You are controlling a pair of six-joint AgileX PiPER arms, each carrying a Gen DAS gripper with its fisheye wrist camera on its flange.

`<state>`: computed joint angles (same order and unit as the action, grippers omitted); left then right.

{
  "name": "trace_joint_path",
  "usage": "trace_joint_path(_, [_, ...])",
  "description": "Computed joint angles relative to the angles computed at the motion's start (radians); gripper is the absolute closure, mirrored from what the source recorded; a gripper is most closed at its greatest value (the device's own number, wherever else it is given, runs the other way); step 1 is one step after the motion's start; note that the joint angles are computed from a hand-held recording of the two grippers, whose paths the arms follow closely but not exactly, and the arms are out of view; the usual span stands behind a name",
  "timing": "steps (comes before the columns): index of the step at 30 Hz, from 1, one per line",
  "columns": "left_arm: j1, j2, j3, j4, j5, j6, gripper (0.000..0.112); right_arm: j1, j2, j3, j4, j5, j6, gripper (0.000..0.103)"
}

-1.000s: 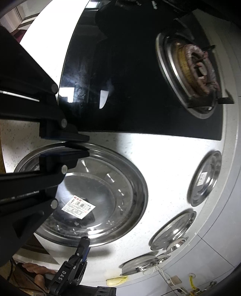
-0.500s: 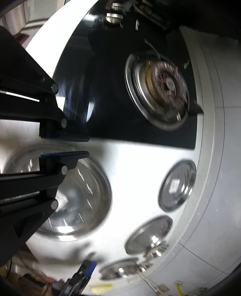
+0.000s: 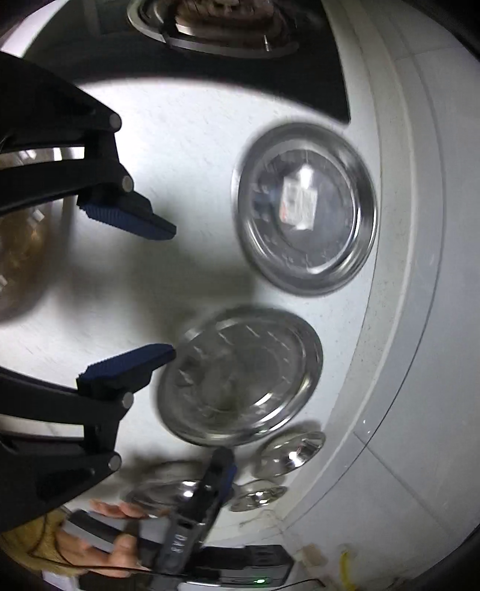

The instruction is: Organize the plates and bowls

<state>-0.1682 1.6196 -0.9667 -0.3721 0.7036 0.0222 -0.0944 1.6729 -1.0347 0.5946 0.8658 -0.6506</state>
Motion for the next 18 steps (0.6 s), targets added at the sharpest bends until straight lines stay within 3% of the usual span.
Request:
trace_joint_path(9, [-0.020,0.254,-0.180,-0.054,0.000,-0.097,0.055,0.006,0.174,-0.176,-0.057,0.055,0.048,0.008])
trace_joint_path(18, [-0.055,0.307,-0.238,-0.018,-0.043,-0.168,0.055,0.000,0.258,-0.241,-0.041,0.088,0.034,0.009])
